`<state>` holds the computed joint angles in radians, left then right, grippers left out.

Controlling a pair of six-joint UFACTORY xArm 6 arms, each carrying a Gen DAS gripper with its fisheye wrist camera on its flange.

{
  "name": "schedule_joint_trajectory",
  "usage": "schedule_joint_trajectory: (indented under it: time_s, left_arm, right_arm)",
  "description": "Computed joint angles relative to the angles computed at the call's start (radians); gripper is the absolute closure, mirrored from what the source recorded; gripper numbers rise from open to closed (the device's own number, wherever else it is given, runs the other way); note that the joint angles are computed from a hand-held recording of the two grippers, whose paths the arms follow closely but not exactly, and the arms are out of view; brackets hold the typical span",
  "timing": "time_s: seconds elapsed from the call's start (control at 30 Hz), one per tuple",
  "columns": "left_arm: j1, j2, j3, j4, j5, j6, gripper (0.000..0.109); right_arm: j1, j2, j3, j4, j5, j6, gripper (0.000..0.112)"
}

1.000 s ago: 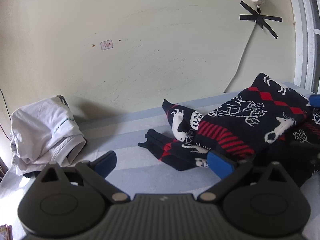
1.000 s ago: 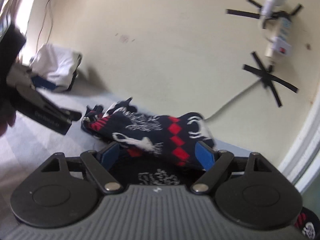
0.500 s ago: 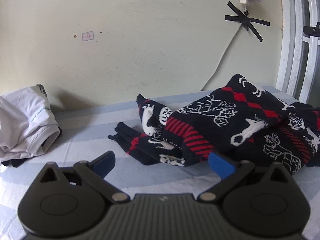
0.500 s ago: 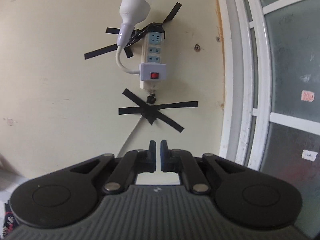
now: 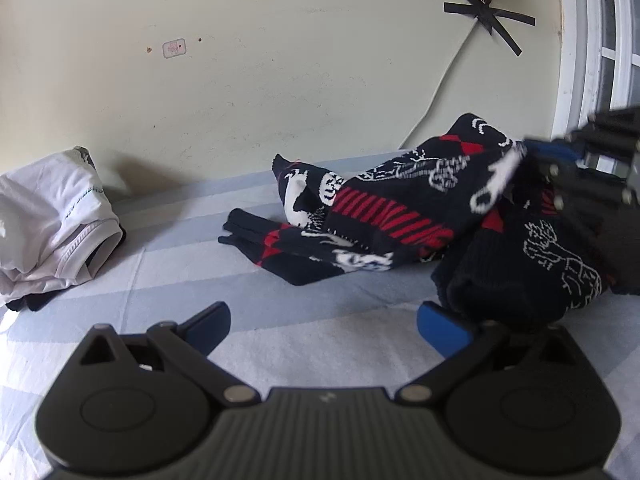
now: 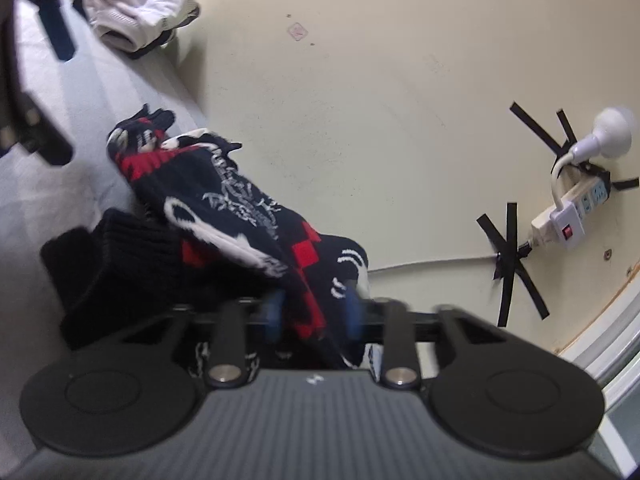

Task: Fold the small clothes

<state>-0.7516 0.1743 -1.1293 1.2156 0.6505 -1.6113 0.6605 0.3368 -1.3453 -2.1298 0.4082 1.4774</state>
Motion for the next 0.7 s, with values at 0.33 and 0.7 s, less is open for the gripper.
schedule_joint_trajectory:
  time_s: [0.33,0.7]
  left_arm:
    - [0.023,0.001,-0.014,0.005,-0.022,0.008,0.006]
    - [0.044,0.113,-0.164,-0.038,-0.103,0.079,0.006]
  right_arm:
    - [-0.300,-0.141,0.011,0.397,0.150,0.440,0.074]
    - [-0.267,-0.356,0.315,-0.177,-0.154,0.824,0.032]
